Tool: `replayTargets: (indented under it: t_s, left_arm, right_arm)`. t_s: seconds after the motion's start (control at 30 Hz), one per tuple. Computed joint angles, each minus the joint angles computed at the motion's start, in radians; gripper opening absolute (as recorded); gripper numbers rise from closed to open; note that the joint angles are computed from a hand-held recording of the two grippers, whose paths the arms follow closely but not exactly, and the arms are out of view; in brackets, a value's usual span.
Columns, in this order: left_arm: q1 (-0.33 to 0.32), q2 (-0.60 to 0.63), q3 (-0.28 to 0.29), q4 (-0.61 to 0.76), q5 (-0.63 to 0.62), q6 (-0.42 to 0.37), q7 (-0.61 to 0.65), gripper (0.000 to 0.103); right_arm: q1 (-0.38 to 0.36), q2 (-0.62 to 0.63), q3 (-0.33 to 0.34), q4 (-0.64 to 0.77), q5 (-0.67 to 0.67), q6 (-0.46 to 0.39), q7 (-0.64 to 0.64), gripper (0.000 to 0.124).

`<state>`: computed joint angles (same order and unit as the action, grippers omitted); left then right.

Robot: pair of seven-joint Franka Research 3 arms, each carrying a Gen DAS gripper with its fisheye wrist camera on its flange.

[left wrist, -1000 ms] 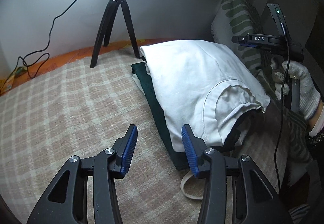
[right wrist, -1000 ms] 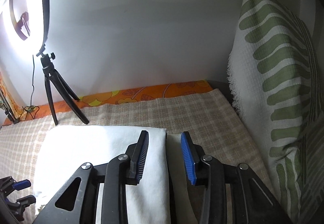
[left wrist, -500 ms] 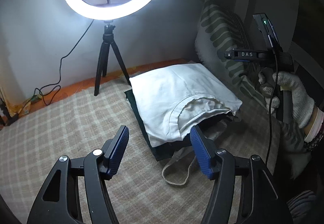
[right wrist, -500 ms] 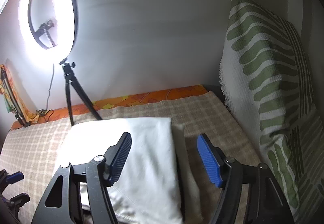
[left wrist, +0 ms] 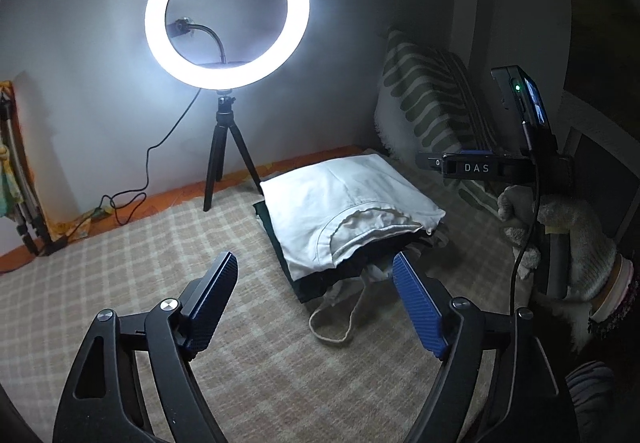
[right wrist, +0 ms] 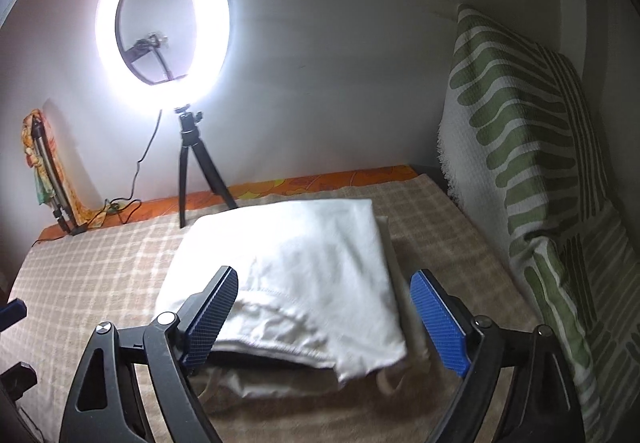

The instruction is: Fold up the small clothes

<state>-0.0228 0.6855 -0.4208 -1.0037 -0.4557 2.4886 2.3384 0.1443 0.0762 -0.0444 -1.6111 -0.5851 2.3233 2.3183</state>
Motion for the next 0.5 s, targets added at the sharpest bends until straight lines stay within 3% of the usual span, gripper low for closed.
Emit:
replayTargets:
  t_s: [0.1,0.37,0.43,0.5]
  left_arm:
    - [0.034,-0.063,-0.014,-0.100,-0.030,0.036,0.047,0.082]
    - [0.089,-0.191,-0.017,-0.290,-0.111,0.119,0.133,0.084]
    - [0.090,-0.216,-0.008,-0.327,-0.124,0.148,0.142,0.087]
    - [0.088,-0.239,0.003,-0.367,-0.132,0.187,0.141,0.098]
  right_arm:
    - [0.021,-0.035,0.015,-0.038,-0.062,-0.023,0.075,0.102]
    - [0.038,-0.107,0.076,-0.116,-0.192,-0.078,0.242,0.103]
    - [0.045,-0.120,0.093,-0.131,-0.242,-0.102,0.286,0.103]
    - [0.051,-0.135,0.107,-0.150,-0.278,-0.114,0.315,0.103]
